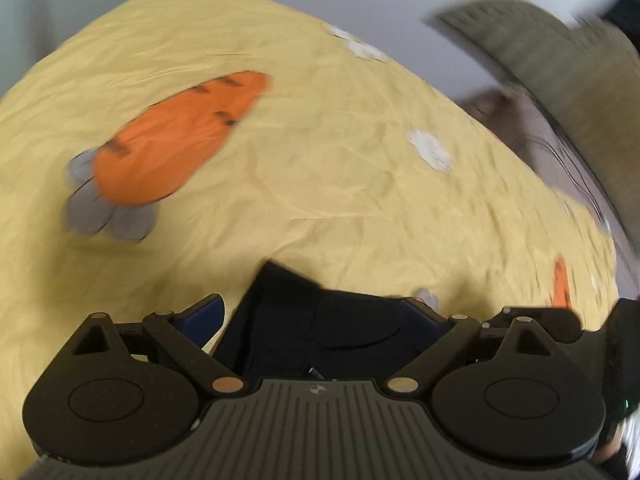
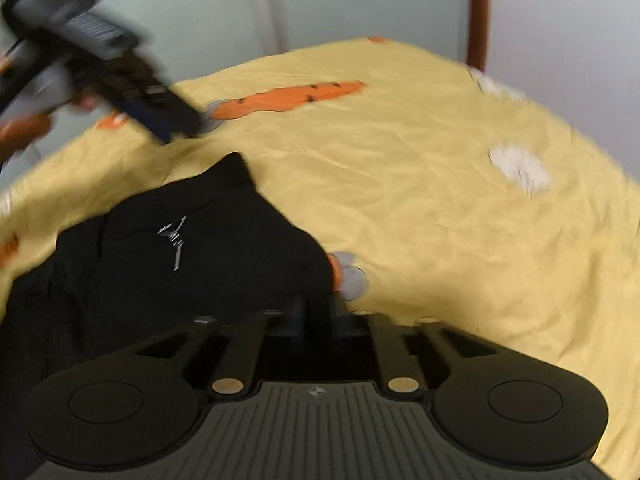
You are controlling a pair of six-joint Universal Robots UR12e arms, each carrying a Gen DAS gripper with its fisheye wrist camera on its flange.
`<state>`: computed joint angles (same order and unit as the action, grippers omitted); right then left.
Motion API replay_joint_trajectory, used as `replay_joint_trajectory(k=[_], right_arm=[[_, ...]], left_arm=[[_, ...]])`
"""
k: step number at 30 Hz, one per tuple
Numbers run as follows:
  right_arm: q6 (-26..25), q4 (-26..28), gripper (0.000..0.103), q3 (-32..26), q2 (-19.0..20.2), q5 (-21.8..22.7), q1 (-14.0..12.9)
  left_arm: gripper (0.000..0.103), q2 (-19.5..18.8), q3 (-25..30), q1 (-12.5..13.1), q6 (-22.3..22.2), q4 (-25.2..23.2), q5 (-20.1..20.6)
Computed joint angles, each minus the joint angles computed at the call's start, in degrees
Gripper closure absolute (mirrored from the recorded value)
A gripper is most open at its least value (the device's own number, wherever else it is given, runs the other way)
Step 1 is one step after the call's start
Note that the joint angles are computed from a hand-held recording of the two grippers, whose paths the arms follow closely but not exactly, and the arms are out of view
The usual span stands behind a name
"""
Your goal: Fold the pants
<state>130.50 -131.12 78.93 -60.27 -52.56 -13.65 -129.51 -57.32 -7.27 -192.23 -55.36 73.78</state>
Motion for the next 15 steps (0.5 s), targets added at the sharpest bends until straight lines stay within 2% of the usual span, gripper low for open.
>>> replay_joint_trajectory(k=[2, 6, 8, 10, 12, 15], right_arm=[[-3.3, -7.7, 0.094, 4.2, -2.2, -1.4, 0.5], [-12.0, -21.8, 0.095, 13.3, -7.1, -3.1, 0.8], [-14.3, -22.1, 0.095, 14.4, -8.2, -2.7, 0.6], [-16.0, -22.3, 0.095, 15.1, -8.9, -2.7, 0.4], [-16.0, -21.5, 0.095, 14.5, -8.8, -2.4, 0.6], [-15.5, -22.4, 0.095, 14.7, -9.0, -2.7, 1.2]], left_arm=[[0.009, -0.7, -0.1, 0.7, 9.1, 1.7, -5.9], [0.010, 0.4, -4.1, 1.8, 27.1, 7.5, -15.2], [0.010, 1.3, -5.7, 2.0, 35.4, 7.0, -18.1], [0.011, 2.3, -7.1, 1.5, 43.3, 7.4, -18.1], [0.011, 3.7, -10.7, 0.5, 50.9, 14.1, -15.5], [0.013, 5.0, -14.5, -1.0, 67.1, 21.3, -12.5]])
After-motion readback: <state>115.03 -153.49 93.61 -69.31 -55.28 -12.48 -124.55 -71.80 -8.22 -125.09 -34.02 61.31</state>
